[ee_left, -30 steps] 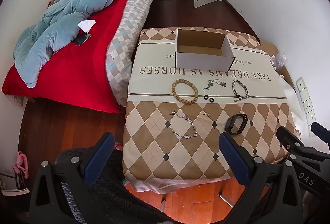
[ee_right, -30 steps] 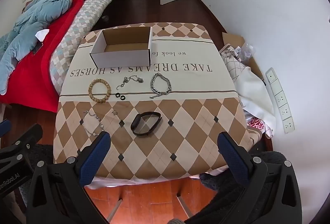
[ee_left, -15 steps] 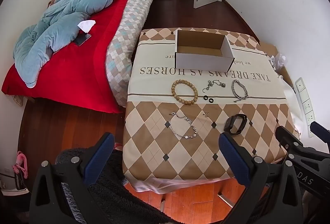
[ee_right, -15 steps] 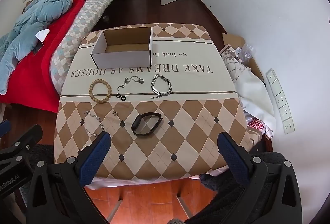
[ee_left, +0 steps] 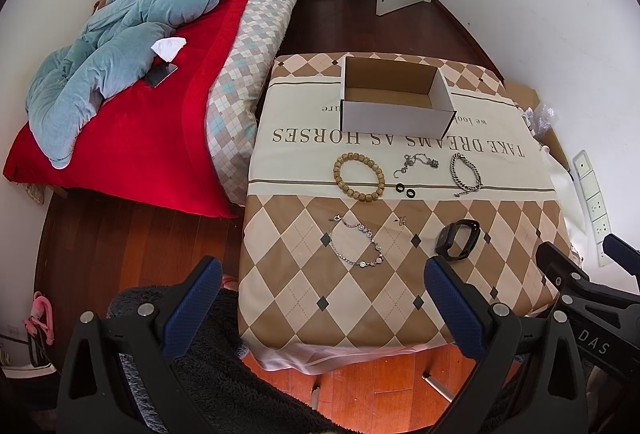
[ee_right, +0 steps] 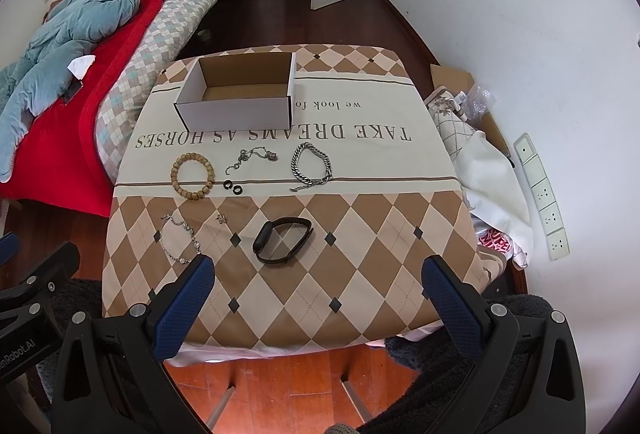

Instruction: Organize jewelry

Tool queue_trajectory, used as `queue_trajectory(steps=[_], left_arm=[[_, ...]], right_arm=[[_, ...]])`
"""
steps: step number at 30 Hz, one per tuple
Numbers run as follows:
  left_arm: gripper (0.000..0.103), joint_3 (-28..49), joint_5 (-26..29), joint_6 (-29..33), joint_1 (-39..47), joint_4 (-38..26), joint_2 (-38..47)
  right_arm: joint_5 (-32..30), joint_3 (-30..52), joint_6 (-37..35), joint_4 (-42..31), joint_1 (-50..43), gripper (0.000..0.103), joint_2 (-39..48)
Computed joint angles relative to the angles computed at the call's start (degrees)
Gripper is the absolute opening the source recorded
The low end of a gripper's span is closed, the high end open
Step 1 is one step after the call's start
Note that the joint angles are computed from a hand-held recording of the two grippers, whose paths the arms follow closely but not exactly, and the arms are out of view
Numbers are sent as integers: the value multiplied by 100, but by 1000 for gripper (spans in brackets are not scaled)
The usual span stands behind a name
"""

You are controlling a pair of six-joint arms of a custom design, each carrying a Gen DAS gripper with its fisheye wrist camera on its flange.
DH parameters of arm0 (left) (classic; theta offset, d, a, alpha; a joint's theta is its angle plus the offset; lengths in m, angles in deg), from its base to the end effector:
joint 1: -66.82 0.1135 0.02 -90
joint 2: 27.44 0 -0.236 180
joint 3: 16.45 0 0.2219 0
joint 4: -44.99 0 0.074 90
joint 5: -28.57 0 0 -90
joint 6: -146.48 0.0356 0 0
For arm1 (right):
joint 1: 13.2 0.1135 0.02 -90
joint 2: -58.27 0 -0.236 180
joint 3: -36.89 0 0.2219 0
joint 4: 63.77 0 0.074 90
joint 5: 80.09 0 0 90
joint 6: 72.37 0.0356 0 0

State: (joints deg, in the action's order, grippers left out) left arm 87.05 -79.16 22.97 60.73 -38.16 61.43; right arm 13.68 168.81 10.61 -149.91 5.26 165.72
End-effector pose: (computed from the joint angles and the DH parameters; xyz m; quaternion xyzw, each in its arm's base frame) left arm 0.2692 -0.0178 0.3051 -0.2580 0.9363 0.0801 0.2245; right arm 0.3277 0.1069 0.3341 -0.2059 0.9470 -0.0074 0.2465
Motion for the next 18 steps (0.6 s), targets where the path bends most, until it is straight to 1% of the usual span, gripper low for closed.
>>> queue_trajectory(steps=[15,18], left_arm=[[103,25,26,-14,-5,-29,5],[103,-191,25,-26,-23,86,-89]], right_arm=[[17,19,16,-16,22,103,11],[19,24,19,-22,24,103,17]])
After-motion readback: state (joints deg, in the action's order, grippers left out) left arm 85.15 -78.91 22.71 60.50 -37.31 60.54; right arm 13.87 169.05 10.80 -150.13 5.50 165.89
